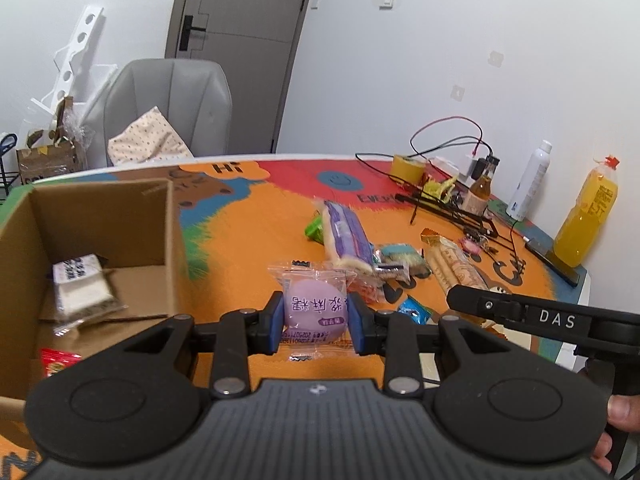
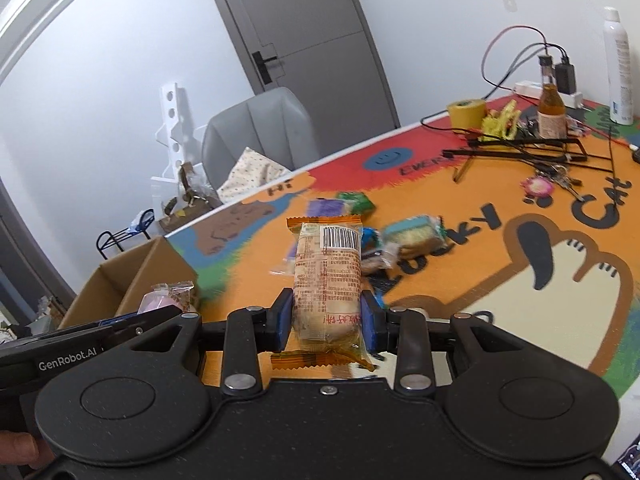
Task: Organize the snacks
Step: 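Carry the pink pastry and bread roll into the box and release both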
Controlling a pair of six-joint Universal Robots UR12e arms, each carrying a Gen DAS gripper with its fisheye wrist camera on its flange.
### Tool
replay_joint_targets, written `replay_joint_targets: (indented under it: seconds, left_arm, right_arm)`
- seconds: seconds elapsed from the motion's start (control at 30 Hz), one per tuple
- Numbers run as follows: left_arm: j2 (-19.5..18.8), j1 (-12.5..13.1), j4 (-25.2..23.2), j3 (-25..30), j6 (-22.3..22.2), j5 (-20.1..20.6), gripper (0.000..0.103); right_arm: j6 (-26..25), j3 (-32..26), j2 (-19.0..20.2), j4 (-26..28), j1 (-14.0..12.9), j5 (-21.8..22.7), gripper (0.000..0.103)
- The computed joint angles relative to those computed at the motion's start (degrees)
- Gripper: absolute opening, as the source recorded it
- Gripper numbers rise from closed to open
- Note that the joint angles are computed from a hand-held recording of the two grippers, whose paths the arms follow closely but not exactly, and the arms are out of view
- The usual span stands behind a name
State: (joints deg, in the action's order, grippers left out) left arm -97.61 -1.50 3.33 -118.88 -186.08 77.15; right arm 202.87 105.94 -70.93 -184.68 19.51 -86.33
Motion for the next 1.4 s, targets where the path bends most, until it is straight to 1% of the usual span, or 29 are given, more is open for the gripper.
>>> replay_joint_targets:
  seconds: [0.43,0.73,1.07,1.17,1.2,1.3,1.4]
  left_arm:
    - [3.22,3.1,2.68,-2.31,-1.22,1.45,0.032]
    - [4.71,5.84,3.49,-3.79,-2.62,2.34,0.032]
    - [5.84,9.06,3.03,-5.16,-4.34,2.57,0.032]
    - [6.23,9.87,1.39,-5.29,-4.7,2.43,0.032]
    - [6.4,10.05,1.54,-5.46,-4.97,2.75,0.035]
    - [6.9,10.51,1.6,-5.7,-4.67,3.23,0.037]
    - [7.37,10.88,1.61,-5.95,-5.31,3.88,0.041]
  right_arm:
    - [-1.99,-2.96,1.17,-1.15,2.43,2.22,0.032]
    - [-3.77,-5.89,2.59,0.01,4.09,3.49,0.032]
    - [-6.63,-9.43,4.12,2.37,6.17,4.84,0.032]
    - [-7.29,-10.42,4.68,2.93,6.73,5.49,0.032]
    - [-7.53,-10.72,4.85,3.1,6.91,5.72,0.033]
    - [-7.79,-11.54,5.3,3.37,7.28,6.76,0.033]
    - [-7.17,-12.12,5.79,2.83,7.17,9.25,0.034]
